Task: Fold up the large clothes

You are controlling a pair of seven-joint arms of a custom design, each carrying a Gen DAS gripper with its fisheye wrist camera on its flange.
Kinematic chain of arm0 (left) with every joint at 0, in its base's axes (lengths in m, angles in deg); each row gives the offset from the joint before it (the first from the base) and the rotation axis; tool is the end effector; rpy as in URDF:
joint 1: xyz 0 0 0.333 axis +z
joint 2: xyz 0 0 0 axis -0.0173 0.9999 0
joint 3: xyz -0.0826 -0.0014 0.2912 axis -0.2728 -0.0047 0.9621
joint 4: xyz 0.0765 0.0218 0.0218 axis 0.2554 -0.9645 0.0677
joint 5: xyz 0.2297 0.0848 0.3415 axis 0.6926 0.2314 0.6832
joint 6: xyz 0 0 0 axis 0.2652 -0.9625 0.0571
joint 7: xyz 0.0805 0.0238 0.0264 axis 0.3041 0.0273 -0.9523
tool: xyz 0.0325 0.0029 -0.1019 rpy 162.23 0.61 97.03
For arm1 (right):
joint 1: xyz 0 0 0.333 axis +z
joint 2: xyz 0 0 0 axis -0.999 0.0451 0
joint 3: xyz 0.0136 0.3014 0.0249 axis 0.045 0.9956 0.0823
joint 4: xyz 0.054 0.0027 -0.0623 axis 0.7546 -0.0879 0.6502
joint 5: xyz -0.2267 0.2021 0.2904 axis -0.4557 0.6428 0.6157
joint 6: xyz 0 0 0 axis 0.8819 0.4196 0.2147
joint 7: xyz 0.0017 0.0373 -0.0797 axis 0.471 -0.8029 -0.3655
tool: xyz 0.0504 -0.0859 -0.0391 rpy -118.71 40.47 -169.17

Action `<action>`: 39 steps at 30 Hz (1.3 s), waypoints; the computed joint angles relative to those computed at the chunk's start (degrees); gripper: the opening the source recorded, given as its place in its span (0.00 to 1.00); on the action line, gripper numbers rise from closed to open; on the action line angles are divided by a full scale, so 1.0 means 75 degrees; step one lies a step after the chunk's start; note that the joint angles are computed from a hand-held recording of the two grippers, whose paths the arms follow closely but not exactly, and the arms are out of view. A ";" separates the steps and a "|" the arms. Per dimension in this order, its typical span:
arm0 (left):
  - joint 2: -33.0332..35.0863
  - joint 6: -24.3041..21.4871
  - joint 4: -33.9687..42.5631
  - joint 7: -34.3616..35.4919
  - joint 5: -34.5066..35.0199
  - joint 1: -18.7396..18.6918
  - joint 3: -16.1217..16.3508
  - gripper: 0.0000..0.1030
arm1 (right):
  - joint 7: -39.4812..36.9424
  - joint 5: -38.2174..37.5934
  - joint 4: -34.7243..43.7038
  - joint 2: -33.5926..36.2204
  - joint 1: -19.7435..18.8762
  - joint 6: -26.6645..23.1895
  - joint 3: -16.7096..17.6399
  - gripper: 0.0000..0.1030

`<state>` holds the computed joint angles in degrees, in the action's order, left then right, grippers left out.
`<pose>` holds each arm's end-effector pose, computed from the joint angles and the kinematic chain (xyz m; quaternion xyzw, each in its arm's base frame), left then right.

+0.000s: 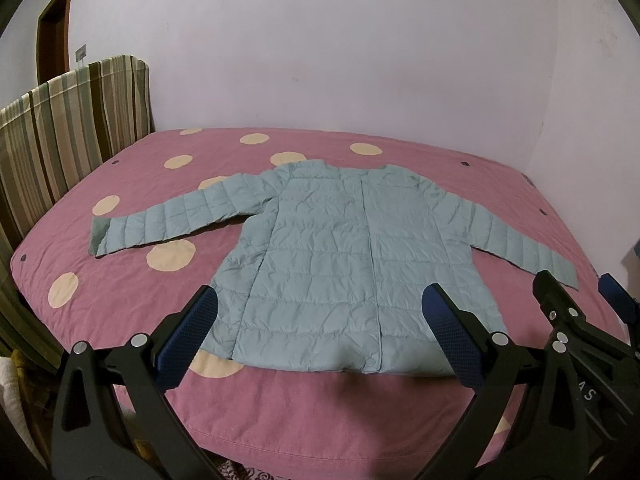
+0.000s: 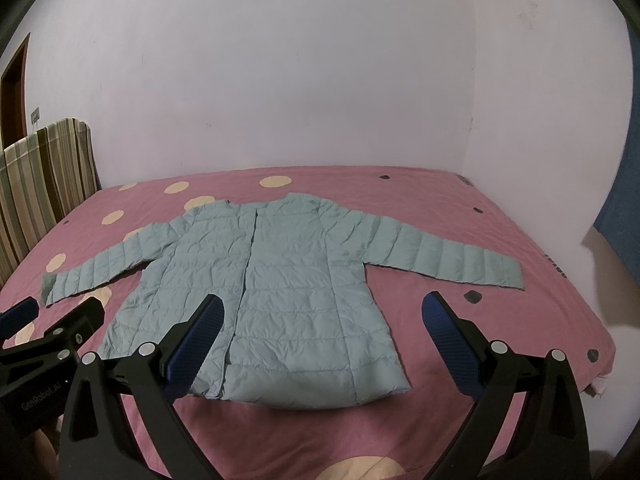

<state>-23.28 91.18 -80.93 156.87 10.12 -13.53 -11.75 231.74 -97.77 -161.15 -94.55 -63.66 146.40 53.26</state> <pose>0.4243 -0.0776 0.6021 -0.6182 0.6531 -0.3325 0.2842 0.4783 0.3314 0.5775 -0.5192 0.7038 -0.3873 0.2917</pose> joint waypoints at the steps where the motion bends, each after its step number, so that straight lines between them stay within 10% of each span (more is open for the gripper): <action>1: 0.0015 0.0009 0.0006 -0.0001 -0.0004 0.0007 -0.0006 0.98 | -0.0004 -0.0001 0.0011 0.0009 0.0000 -0.0005 0.0000 0.95; 16: 0.1027 0.0035 0.0507 -0.0307 0.0069 0.0468 -0.0145 0.98 | 0.0423 0.0136 -0.0426 0.0150 -0.0200 0.0960 -0.0319 0.95; 28: 0.4010 -0.0565 0.2471 -0.3420 0.2709 0.2818 -0.0861 0.98 | 0.2528 0.0108 -0.1780 -0.0012 -0.1953 0.4043 -0.1349 0.95; 31: 0.4702 -0.1002 0.3009 -0.4383 0.3428 0.3036 -0.0737 0.98 | 0.3014 0.0072 -0.1912 0.0116 -0.2453 0.4393 -0.1529 0.58; 39: 0.5687 -0.1591 0.3696 -0.5504 0.3883 0.3213 -0.0364 0.98 | 0.5024 -0.0344 -0.2425 0.0476 -0.3600 0.5767 -0.1920 0.56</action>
<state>19.38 79.25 -53.21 115.59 39.24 10.56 -14.48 269.42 -100.34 -179.34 -90.98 -90.66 189.65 38.86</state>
